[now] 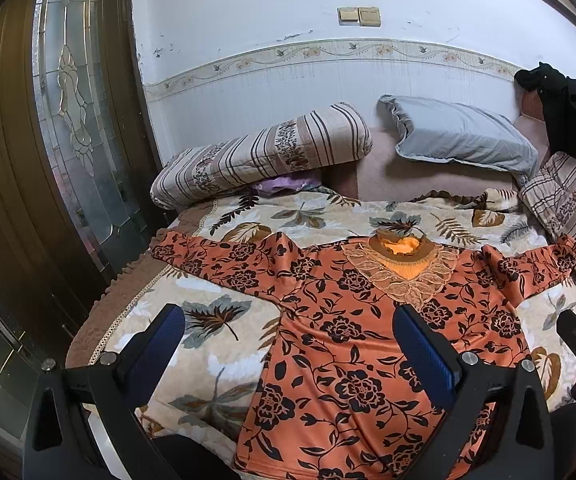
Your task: Fold small clothes
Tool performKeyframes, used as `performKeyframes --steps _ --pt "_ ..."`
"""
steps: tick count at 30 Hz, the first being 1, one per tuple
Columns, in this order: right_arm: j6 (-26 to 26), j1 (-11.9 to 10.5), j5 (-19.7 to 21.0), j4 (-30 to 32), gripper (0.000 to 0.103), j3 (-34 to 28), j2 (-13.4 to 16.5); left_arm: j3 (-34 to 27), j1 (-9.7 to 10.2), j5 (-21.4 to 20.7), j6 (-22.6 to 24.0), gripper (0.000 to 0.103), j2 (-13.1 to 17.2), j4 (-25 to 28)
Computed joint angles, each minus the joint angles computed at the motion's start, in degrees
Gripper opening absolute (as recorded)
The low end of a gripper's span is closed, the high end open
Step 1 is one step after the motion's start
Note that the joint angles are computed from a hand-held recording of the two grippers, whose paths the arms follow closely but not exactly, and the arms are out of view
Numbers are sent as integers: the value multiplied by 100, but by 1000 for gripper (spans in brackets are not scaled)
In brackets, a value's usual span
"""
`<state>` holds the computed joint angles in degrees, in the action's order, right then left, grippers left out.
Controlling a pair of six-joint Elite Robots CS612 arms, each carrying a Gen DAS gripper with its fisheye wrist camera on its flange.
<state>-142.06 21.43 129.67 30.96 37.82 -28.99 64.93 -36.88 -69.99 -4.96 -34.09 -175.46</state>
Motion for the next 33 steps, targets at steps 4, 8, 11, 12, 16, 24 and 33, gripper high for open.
performKeyframes --steps 4,8,11,12,16,24,33 --pt "43 -7 -29 90 103 -98 49 -21 9 -18 -4 103 14 23" --pt "48 -14 -61 120 103 -113 69 -55 17 -23 -1 103 42 72" --pt "59 -28 -93 170 103 -152 99 -82 20 -17 -2 103 66 115" --pt "69 -35 -101 179 103 -147 103 -98 22 -16 -4 103 76 135" --pt "155 -63 -108 214 103 -155 114 -162 22 -3 2 103 112 209" --pt "19 -96 -243 224 103 -322 195 -238 15 63 -2 103 152 276" --pt "-5 -128 -362 374 103 -602 359 -389 27 92 -10 103 246 488"
